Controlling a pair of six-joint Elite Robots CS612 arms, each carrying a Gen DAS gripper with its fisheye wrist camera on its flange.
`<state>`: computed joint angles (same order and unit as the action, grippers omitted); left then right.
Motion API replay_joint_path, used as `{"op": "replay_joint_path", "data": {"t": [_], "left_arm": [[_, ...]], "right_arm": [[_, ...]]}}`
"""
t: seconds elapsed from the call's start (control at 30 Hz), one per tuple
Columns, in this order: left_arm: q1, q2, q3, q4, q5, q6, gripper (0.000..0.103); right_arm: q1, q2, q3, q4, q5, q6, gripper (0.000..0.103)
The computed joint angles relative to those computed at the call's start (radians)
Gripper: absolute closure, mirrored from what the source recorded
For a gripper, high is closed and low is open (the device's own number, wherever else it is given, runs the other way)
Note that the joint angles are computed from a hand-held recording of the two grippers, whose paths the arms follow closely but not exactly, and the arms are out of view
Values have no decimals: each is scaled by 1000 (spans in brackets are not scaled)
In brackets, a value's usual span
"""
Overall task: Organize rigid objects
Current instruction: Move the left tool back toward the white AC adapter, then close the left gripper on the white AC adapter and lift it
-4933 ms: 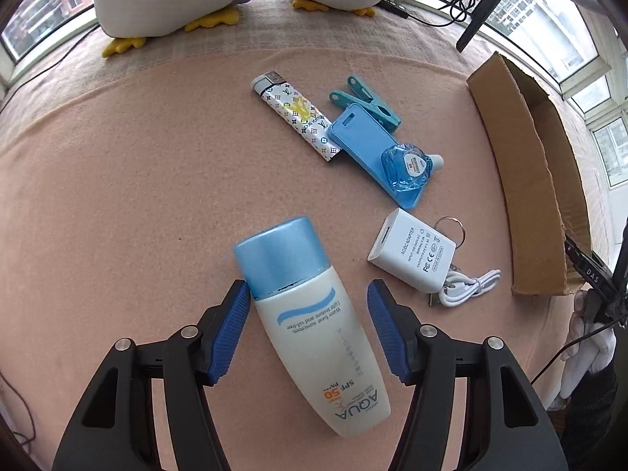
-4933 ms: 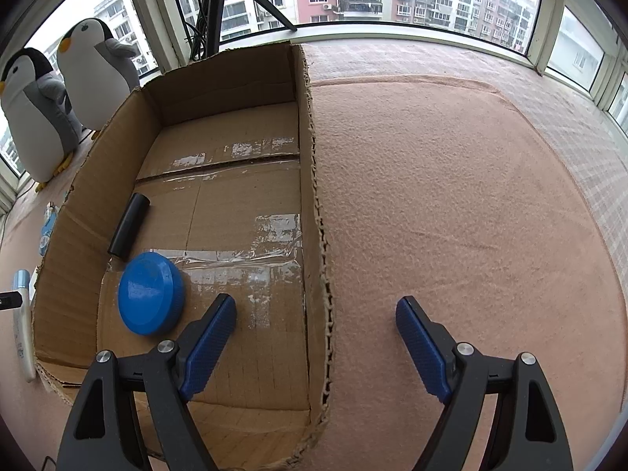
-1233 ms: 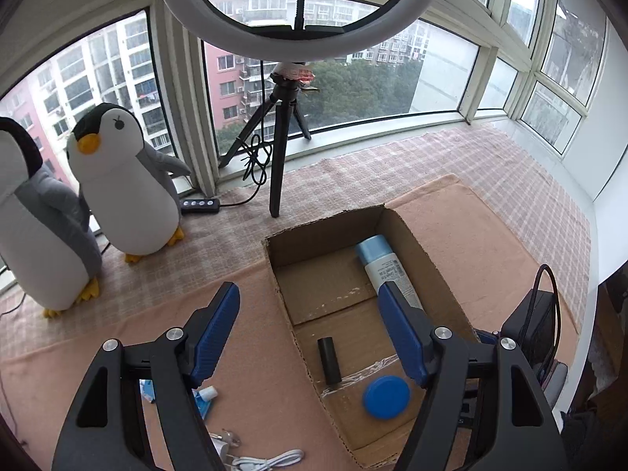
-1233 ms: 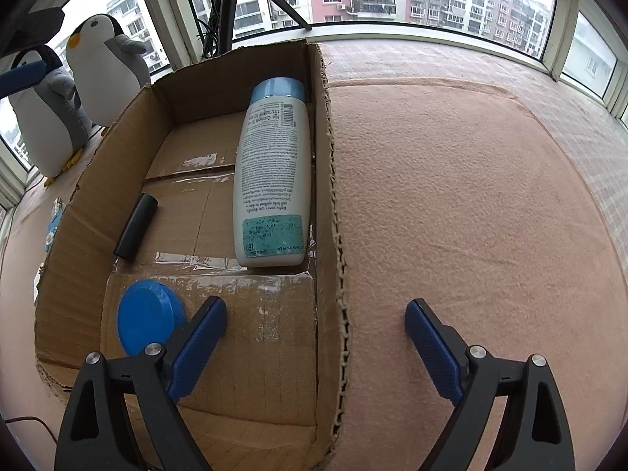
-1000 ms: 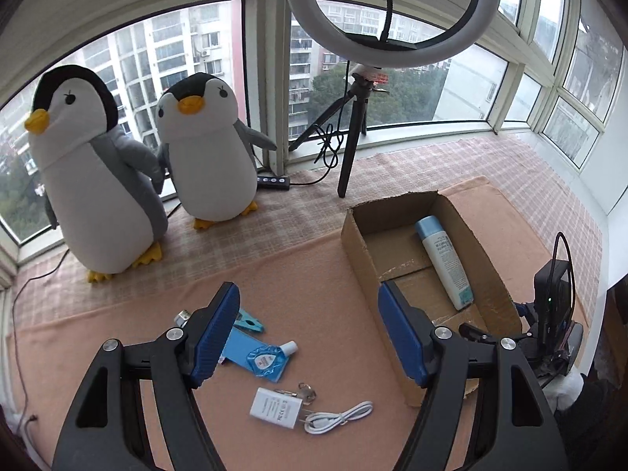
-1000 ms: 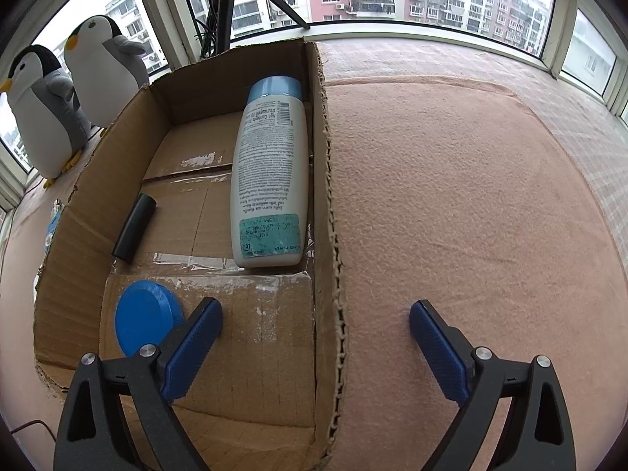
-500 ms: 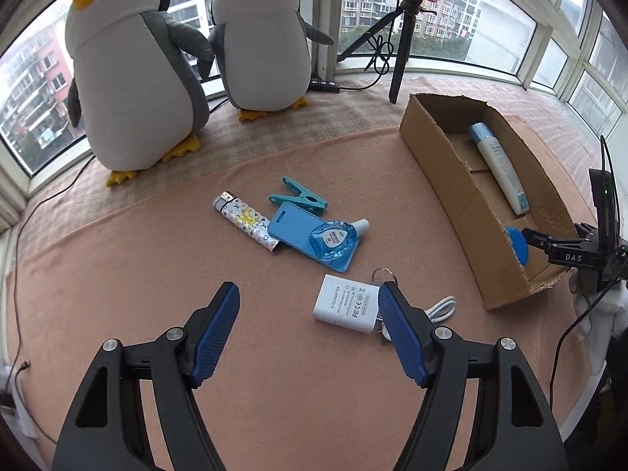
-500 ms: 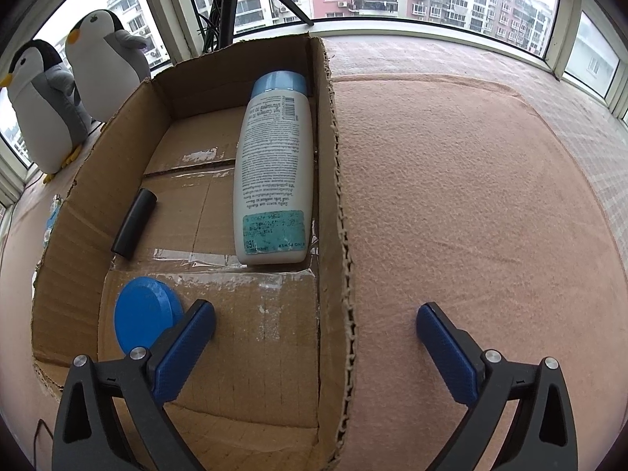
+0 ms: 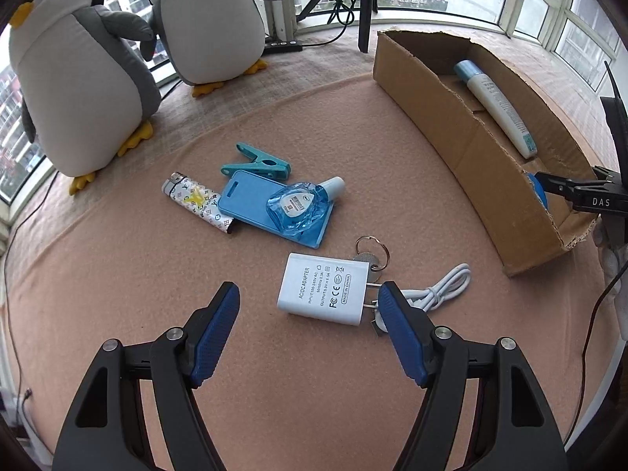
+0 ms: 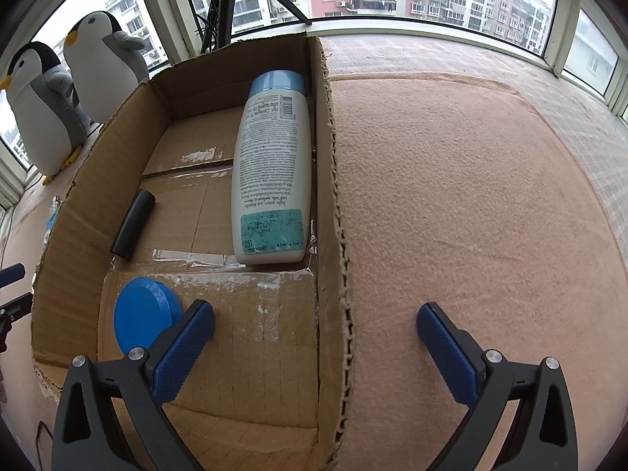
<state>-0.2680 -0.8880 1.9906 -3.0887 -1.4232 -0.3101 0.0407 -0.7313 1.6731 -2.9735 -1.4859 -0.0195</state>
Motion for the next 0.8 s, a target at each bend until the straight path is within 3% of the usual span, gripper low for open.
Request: {"op": "replay_joint_path", "data": {"t": [0.4,0.57,0.7,0.8], "left_arm": [[14,22,-24,-13,-34,-3,31],[25,29,-25,-39,-76,-13,41],[24,32,-25,-58,-90,-2,57],[16,32,-25,-61,-70,9,58]], "right_arm": [[0,0,-1,1,0,1,1],[1,1,-3,2,-1,2,1],[2,2,-5,3,-2,3,1],[5,-1,0,1,-5,7,1]]}}
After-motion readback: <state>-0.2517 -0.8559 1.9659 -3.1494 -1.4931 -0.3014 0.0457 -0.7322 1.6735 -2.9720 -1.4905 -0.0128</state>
